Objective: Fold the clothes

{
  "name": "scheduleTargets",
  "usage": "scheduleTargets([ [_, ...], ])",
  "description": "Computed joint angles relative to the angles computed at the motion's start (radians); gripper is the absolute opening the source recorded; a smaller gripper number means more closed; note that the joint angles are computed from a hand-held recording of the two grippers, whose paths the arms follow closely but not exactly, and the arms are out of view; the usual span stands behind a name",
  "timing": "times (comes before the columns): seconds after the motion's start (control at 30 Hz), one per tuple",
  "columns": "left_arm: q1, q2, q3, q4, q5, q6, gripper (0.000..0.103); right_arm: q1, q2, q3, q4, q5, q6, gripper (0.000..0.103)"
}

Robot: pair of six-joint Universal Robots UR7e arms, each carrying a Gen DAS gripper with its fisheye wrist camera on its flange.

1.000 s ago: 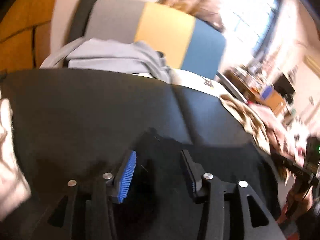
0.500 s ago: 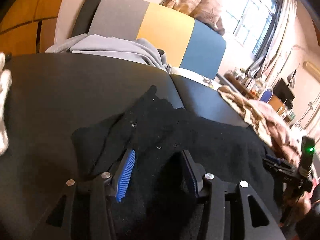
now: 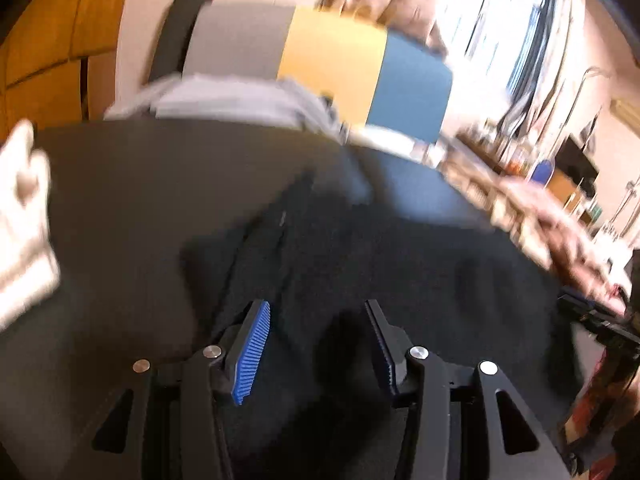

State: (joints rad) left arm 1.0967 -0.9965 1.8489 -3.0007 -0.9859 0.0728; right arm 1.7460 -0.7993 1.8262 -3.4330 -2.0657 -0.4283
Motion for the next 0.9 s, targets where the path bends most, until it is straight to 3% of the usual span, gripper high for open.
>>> scheduleTargets([
  [0.1, 0.013, 0.014, 0.037, -0.142, -0.023, 0.090, 0.048, -0.040, -0.003, 0.024, 0.080, 0.033, -0.010, 0.074],
  [0.17, 0.019, 0.014, 0.027, -0.128, -0.035, 0.074, 0.048, -0.043, 0.022, 0.039, -0.015, 0.046, -0.122, 0.079],
  [0.27, 0.041, -0.016, 0.012, -0.066, -0.118, -0.007, 0.048, -0.035, 0.040, 0.027, -0.038, 0.026, -0.133, 0.082],
  [0.33, 0.061, -0.055, 0.014, -0.034, -0.192, -0.074, 0.048, -0.039, 0.036, 0.038, -0.057, 0.046, -0.131, 0.082],
  [0.4, 0.071, -0.093, 0.029, -0.043, -0.223, -0.087, 0.050, -0.042, 0.034, 0.044, -0.064, 0.058, -0.127, 0.082],
  [0.47, 0.064, -0.123, 0.044, -0.038, -0.168, -0.070, 0.059, -0.043, 0.035, 0.043, -0.066, 0.062, -0.129, 0.083],
  [0.57, 0.089, -0.143, 0.013, 0.074, -0.176, -0.098, 0.078, -0.047, 0.034, 0.047, -0.073, 0.073, -0.131, 0.085],
  [0.63, 0.119, -0.132, -0.048, 0.190, -0.224, -0.132, 0.080, -0.047, 0.035, 0.049, -0.080, 0.073, -0.134, 0.085],
  [0.7, 0.154, -0.107, -0.115, 0.273, -0.324, -0.147, 0.080, -0.044, 0.038, 0.047, -0.085, 0.067, -0.138, 0.085],
  [0.83, 0.189, -0.045, -0.221, 0.358, -0.412, -0.164, 0.077, -0.041, 0.041, 0.047, -0.090, 0.062, -0.139, 0.086],
  [0.9, 0.217, -0.015, -0.262, 0.352, -0.490, -0.184, 0.076, -0.040, 0.042, 0.047, -0.093, 0.060, -0.140, 0.086],
])
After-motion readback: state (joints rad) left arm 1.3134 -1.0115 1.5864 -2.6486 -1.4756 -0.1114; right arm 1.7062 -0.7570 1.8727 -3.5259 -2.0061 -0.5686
